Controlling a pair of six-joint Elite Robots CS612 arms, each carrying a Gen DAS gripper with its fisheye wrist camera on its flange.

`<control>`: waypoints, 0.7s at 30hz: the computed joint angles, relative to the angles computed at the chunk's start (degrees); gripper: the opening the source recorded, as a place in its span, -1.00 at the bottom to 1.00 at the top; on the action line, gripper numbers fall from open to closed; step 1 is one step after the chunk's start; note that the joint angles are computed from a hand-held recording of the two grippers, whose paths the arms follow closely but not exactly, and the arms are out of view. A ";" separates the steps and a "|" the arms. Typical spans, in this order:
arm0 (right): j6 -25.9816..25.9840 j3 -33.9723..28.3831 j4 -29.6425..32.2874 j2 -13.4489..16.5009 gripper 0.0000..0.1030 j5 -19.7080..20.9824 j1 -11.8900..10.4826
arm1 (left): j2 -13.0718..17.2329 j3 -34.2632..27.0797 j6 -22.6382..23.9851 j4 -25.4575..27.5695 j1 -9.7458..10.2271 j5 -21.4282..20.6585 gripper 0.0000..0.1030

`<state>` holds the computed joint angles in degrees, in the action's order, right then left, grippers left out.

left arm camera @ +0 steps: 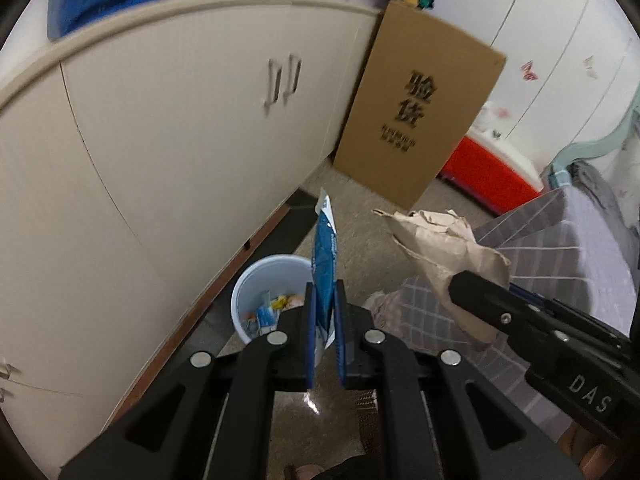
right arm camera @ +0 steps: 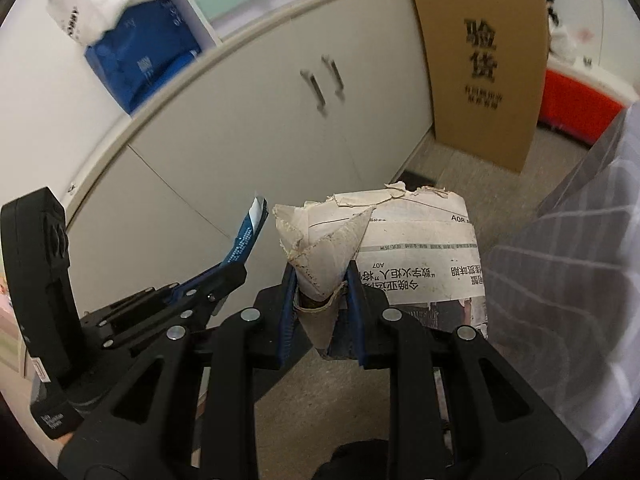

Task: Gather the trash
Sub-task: 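Carry both items to the bin while the left tool drops the toothbrush in, then open the right tool over the bin to drop the newspaper bundle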

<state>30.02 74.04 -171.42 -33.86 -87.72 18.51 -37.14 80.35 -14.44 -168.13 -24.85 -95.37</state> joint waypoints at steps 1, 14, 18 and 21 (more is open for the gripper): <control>0.29 -0.48 0.33 0.48 -0.54 0.00 -0.07 | 0.55 -0.66 -0.18 0.73 0.09 -0.36 -0.85; 4.84 -2.93 -0.47 3.62 -0.54 -4.38 -1.24 | 6.69 -10.99 -3.08 7.08 0.21 0.46 0.28; 5.15 -3.68 0.68 4.24 -0.54 -3.27 -1.41 | 6.99 -11.22 -2.89 8.63 0.29 0.53 0.28; 4.86 -4.20 1.35 4.61 -0.53 -2.90 -1.26 | 6.90 -10.58 -2.63 8.79 0.28 1.37 0.28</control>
<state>34.88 69.83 -170.07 -29.25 -90.62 17.26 -30.24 69.76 -17.07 -159.34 -24.57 -94.00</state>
